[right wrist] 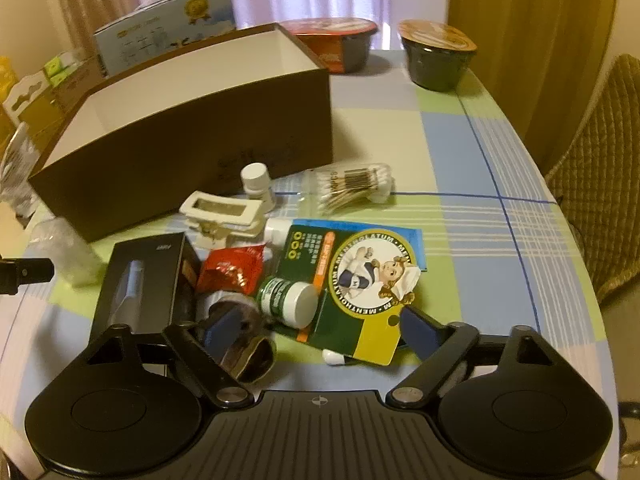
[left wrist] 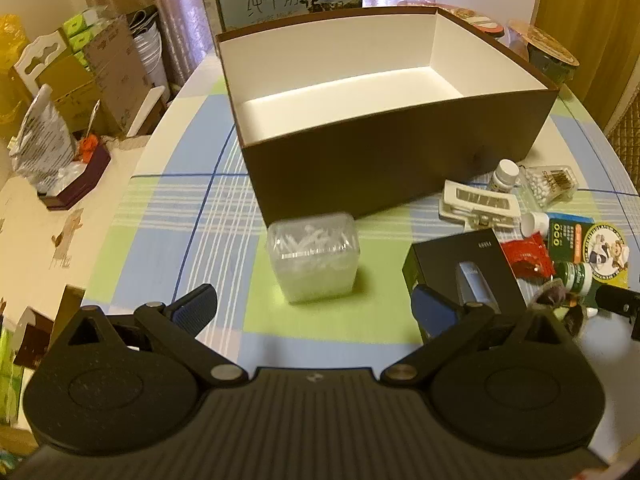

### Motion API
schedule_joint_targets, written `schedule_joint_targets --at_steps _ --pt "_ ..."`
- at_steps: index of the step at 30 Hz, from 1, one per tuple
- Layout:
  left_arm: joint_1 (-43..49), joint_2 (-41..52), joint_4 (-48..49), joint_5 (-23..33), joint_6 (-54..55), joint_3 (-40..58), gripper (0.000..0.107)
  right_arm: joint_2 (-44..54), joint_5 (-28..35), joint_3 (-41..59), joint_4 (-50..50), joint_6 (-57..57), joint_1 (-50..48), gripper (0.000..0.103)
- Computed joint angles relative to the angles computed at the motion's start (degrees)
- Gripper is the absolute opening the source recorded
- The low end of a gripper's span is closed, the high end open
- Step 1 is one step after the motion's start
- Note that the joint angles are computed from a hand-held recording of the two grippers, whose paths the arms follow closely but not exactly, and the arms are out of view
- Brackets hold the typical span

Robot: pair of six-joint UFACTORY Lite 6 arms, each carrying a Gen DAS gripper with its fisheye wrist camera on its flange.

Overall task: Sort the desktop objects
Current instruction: 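Grasp the clear plastic box with left gripper while right gripper grasps the brown scrunchie, then carry the plastic box and scrunchie with both grippers into the brown box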

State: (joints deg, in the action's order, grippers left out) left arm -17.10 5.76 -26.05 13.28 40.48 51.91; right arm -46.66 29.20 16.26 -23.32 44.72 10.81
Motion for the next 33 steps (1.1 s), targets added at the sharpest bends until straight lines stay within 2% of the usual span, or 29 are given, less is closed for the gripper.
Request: schedule_joint_targets --at_steps 6,8,10,15,18,22,26,28,31,33 --pt "0.3 5.5 -16.3 -1.3 17.6 3.1 0.093 2.3 -0.7 0.4 -4.8 7.4 0.9 0.078" --pt "0.3 7.2 -22.4 -1.7 24.0 3.9 0.087 2.6 -0.7 0.3 -5.0 8.4 0.8 0.078" --pt "0.0 9.2 -25.4 -1.9 27.6 5.1 0.075 2.9 -0.5 0.2 -5.3 9.4 0.9 0.078" --pt "-0.1 13.3 -30.8 -2.2 33.4 7.6 0.068 2.8 -0.4 -0.3 -5.0 10.4 0.6 0.078" --pt "0.3 14.2 -39.1 -2.1 42.5 7.6 0.054 3.0 -1.0 -0.5 -5.6 11.8 1.1 0.078" --pt "1.1 14.3 -46.2 -1.0 50.7 7.1 0.054 4.9 -2.2 -0.1 -6.3 12.7 2.6 0.078" --pt "2.3 14.1 -45.8 -0.3 50.9 7.0 0.054 6.6 -3.3 0.7 -5.5 11.6 5.0 0.077" --pt "3.0 13.9 -44.3 0.1 49.4 7.0 0.054 7.5 -4.8 1.0 -1.9 7.4 5.3 0.063" --pt "4.0 13.7 -41.5 0.8 46.7 7.2 0.054 9.8 -7.6 1.1 6.1 -1.5 4.6 0.048" --pt "4.4 13.5 -40.8 1.0 46.2 7.1 0.054 10.9 -8.6 1.0 11.9 -7.7 3.8 0.044"
